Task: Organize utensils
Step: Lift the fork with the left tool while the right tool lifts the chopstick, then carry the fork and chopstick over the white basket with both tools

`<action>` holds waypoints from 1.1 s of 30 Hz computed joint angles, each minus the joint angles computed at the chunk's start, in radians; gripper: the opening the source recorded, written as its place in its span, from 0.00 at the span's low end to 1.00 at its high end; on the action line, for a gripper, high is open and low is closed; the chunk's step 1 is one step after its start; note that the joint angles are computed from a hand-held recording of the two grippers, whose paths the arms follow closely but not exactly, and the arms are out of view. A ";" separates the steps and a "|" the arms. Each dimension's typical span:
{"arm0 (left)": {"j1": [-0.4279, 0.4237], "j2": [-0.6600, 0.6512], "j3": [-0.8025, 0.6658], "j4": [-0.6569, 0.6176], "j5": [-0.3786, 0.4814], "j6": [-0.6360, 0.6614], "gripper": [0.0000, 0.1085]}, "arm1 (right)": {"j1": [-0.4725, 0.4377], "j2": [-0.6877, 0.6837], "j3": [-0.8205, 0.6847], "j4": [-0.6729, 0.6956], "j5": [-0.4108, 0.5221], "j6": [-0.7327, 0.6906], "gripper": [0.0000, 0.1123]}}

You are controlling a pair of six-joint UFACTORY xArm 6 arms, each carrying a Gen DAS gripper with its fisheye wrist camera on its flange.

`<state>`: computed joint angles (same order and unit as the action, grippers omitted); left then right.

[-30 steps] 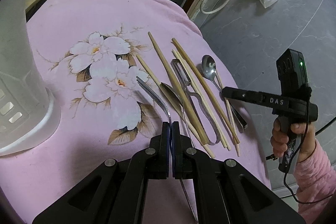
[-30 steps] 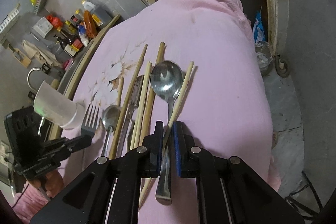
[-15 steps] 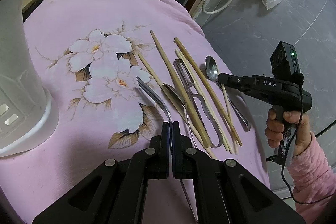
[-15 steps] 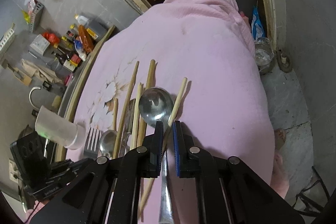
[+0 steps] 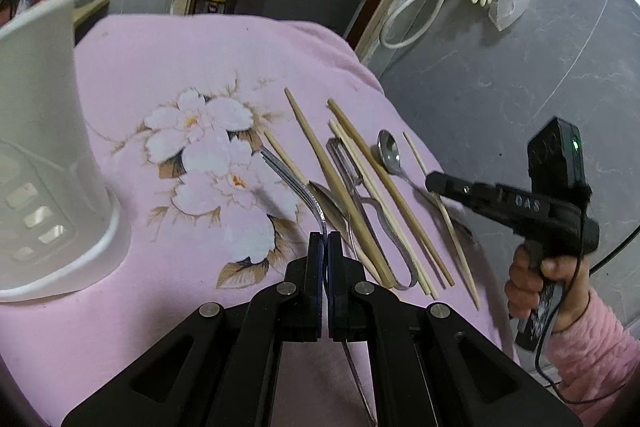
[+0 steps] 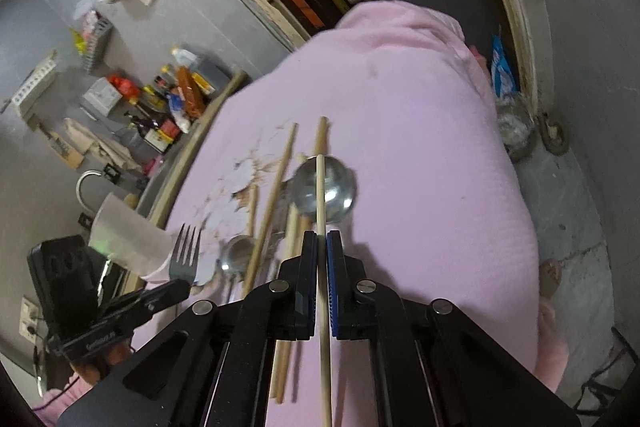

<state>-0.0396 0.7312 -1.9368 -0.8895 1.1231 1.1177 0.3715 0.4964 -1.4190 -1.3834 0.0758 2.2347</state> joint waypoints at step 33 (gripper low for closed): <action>0.102 -0.363 0.421 -0.959 -0.291 0.886 0.00 | 0.396 0.234 -0.545 -0.669 0.860 -0.122 0.03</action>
